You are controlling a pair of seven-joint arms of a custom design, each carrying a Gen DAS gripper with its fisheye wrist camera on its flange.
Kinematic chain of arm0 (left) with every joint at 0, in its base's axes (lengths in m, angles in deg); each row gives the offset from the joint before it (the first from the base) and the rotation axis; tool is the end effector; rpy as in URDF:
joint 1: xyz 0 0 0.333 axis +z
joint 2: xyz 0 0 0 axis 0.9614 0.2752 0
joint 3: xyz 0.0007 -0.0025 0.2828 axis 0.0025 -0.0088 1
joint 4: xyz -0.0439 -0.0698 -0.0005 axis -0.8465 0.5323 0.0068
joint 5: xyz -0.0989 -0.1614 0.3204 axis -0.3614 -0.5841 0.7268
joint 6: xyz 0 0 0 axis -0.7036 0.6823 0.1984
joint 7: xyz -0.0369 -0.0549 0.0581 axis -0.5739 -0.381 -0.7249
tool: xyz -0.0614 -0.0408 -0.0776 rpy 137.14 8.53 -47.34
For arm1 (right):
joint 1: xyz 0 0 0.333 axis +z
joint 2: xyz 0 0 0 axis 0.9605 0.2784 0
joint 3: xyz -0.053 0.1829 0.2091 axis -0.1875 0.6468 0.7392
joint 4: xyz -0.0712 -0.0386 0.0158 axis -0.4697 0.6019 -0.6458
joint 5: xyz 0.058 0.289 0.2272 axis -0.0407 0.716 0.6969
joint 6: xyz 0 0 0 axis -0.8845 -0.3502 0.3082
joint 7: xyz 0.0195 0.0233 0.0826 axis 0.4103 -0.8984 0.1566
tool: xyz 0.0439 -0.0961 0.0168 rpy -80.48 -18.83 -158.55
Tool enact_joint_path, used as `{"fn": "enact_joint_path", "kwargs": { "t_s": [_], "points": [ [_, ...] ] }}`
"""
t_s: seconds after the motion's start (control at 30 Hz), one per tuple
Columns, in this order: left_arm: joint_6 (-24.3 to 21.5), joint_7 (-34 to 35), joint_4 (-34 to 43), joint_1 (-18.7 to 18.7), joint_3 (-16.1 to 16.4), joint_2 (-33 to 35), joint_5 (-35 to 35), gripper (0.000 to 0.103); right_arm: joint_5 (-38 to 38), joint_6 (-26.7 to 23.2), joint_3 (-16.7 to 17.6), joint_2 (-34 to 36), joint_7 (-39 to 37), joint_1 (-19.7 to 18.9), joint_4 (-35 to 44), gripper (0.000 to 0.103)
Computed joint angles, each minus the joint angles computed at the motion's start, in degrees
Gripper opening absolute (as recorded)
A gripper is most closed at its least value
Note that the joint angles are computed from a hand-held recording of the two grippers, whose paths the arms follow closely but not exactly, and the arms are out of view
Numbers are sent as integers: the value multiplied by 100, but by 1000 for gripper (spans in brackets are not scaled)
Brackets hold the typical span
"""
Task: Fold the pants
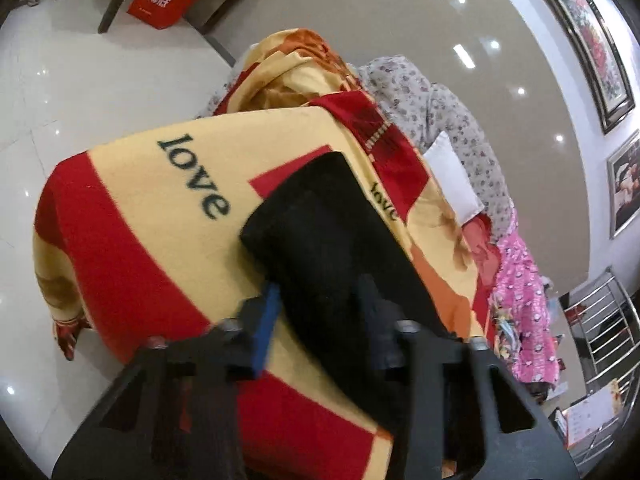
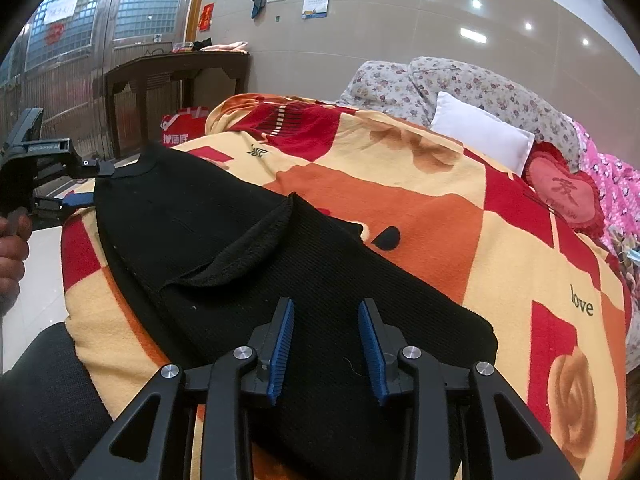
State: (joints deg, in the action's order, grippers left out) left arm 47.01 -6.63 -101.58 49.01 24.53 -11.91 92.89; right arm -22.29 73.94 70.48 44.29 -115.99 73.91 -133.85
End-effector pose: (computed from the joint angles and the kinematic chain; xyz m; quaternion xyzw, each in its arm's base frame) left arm 0.3106 -0.3156 0.3352 -0.8674 0.1021 -0.4453 0.1972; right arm 0.5388 -0.0055 0.3772 -0.8851 0.1644 -0.1426 0.4115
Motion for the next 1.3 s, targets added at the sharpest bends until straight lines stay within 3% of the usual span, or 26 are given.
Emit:
{"fn": "enact_joint_path", "kwargs": {
  "t_s": [0.07,0.13,0.3,0.37,0.47,0.57,0.67,0.83,0.97,1.1,1.3],
  "points": [
    [-39,32,-24,-20,-17,-35,-37,16,-21,-25,-3,13,42,-4,21,33],
    [-345,629,165,-83,-78,36,-319,14,-43,-42,-3,24,97,-9,42,33],
    [-1939,2952,1267,-380,-260,697,-896,11,-41,-165,-16,64,308,-46,146,33],
    [-2500,3816,1745,-564,-264,1048,-689,11,109,-426,-67,117,456,-128,283,33],
    [-2618,4603,2090,-788,-137,1307,-58,11,482,-980,-165,283,807,-341,601,33],
    [-2417,5380,2529,-948,13,1607,658,11,1029,-1132,-210,482,1121,-574,904,33],
    [-1723,5936,3001,-957,214,1891,1062,11,1310,-1017,-206,616,1330,-736,1095,33],
    [-804,6866,4278,-1099,557,2795,1266,11,1120,-1001,-164,922,1840,-978,1496,33],
    [-175,7682,5503,-1287,752,3760,978,11,1033,-873,-115,1082,2125,-1119,1706,33],
    [86,8648,6531,-1453,877,4639,401,11,948,-799,-81,1248,2418,-1259,1891,33],
    [565,8967,6701,-1544,1101,4959,-244,13,828,-823,-17,1307,2479,-1410,1948,33]
  ]
}}
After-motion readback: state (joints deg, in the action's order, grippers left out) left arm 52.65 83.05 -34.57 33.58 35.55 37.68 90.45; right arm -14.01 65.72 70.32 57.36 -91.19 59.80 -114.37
